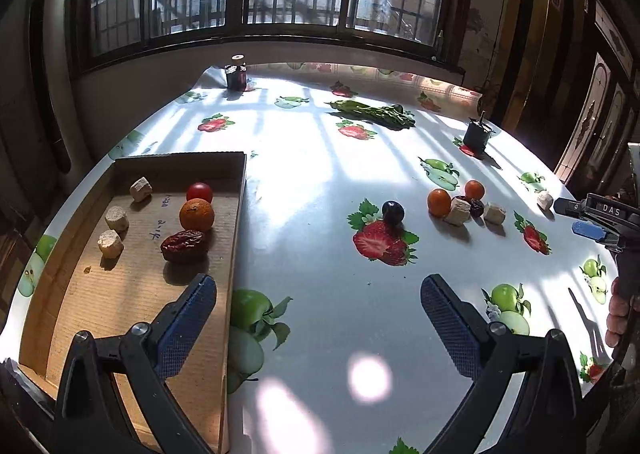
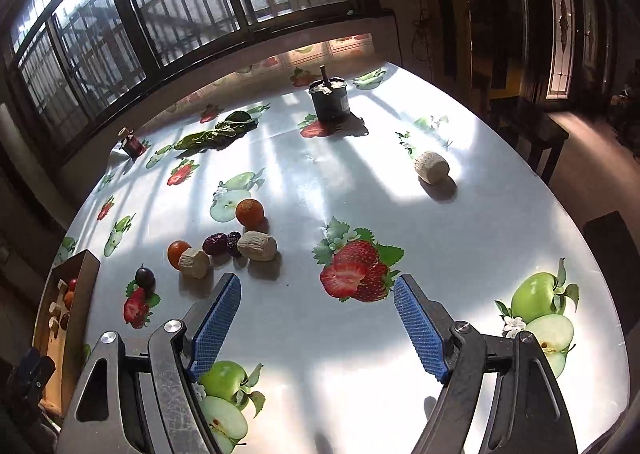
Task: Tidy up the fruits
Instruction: 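Withdraw both grippers from the tray back toward the food pile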
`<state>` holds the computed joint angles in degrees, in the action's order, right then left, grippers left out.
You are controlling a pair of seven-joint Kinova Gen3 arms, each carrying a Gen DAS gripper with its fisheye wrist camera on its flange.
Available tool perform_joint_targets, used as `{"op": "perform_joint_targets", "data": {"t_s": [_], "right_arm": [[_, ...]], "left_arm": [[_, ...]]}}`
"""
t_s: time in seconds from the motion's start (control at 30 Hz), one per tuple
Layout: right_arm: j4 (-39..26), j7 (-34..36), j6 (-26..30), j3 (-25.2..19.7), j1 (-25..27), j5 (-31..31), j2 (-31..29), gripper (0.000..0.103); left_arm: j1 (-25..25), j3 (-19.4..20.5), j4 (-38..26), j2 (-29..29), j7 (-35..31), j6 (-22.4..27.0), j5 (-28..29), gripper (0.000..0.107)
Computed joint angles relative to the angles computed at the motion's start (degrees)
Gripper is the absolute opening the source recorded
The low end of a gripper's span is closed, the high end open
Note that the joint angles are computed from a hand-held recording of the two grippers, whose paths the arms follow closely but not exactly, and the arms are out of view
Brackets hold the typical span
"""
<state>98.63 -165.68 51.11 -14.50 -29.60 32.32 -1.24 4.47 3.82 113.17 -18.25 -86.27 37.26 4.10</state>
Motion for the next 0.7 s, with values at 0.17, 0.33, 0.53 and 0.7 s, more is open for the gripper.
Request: {"op": "perform_joint_targets", "data": {"t_s": [0.17,0.33,0.53,0.7], "right_arm": [[-4.07,9.48,-8.13,3.35,2.28,-8.28,5.69,0.083],[-5.66,12.23,-12.79,6.25,0.38,-8.79,10.06,0.081],[-3.61,14.94,-14.19,7.72,-0.04,-8.95,10.5,0.052],[-2.81,21.98,-16.52,7.3,2.37,-15.44,10.43,0.052]], "left_arm": [[2.67,-0.58,-7.14,6.36,-1.9,2.86,4.54,0.102],[3.63,3.77,-12.85,14.67,2.99,0.36,0.16,0.102],[4.8,3.1,-15.5,22.41,1.13,-2.11,1.16,0.097],[3.46,2.71,-13.67,23.36,-5.14,-4.56,5.0,0.086]]}}
